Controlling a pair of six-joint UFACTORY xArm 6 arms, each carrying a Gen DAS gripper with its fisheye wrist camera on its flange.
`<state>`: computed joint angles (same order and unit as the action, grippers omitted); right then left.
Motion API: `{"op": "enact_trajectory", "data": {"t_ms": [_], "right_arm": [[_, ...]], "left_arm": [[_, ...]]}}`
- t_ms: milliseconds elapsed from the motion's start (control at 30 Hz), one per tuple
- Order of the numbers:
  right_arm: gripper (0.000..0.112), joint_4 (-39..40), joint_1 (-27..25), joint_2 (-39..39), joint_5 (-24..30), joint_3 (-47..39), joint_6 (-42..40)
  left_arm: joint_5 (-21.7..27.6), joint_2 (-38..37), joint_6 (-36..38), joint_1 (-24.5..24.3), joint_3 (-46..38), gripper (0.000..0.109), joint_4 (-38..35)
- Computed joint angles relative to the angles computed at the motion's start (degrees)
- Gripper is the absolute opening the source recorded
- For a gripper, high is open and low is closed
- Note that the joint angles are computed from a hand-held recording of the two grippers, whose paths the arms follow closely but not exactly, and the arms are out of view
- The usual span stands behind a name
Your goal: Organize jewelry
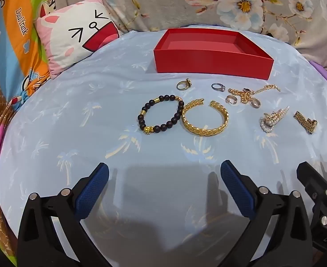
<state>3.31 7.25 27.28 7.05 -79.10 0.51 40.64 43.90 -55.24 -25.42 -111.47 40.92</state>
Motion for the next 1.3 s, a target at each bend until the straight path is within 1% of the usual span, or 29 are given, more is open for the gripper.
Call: {"op": "enact_trajectory", "data": {"t_ms": [33, 67, 233, 267, 367, 433, 500, 667, 700, 1000, 1200, 1300], "right_arm": [[0.098, -2.3, -0.16, 0.03, 0.82, -0.28, 1.84], [0.098, -2.79, -0.18, 0.02, 0.77, -0.24, 2.32], [0.098, -4.48, -0.34, -0.17, 0.52, 0.07, 4.1], [0.098, -4.35, -0.38, -0.3, 0.42, 0.27, 4.03], [0.098, -7.77, -0.73, -1.12, 0.36, 1.21, 6.83], [0.098, -6.96, -0.94, -1.43, 0.19, 1.65, 6.38], [0.098, -9.31, -1.21, -1.77, -0.3, 2.33, 8.64], [0.098, -10.72, -1.23, -1.55, 0.09, 1.88, 9.52], [0.098, -11.23, -1.28, -1.55, -0.06, 1.96, 9.93], [0.098, -13.16, -1.65, -1.91, -1.3, 2.68, 12.19], [0.098, -14.06, -1.73, -2.05, -1.36, 2.81, 13.05], [0.098, -14.64, -1.78, -2.07, -1.21, 2.75, 13.59]], "left_arm": [[-1.38, -0.85, -2.62, 0.07, 1.59, 0.098, 2.32], [-1.2, -0.8, -2.83, 0.04, 1.49, 0.098, 2.46], [-1.42, -0.54, -2.83, -0.18, 1.13, 0.098, 2.63], [-2.21, -1.81, -2.93, -0.07, 2.75, 0.098, 2.41], [-2.72, -2.06, -2.82, 0.1, 3.02, 0.098, 2.76], [-2.85, -2.13, -2.6, 0.09, 3.05, 0.098, 2.74], [-2.78, -1.94, -1.88, 0.08, 2.69, 0.098, 2.46], [-3.09, -1.84, -0.9, 0.48, 2.38, 0.098, 1.72], [-2.91, -1.59, -2.58, -0.19, 2.51, 0.098, 3.03], [-3.16, -1.52, -3.37, -0.2, 2.43, 0.098, 3.54], [-3.11, -0.94, -3.0, -0.16, 1.6, 0.098, 3.35], [-3.28, -1.55, -3.64, -0.25, 2.59, 0.098, 3.77]]}}
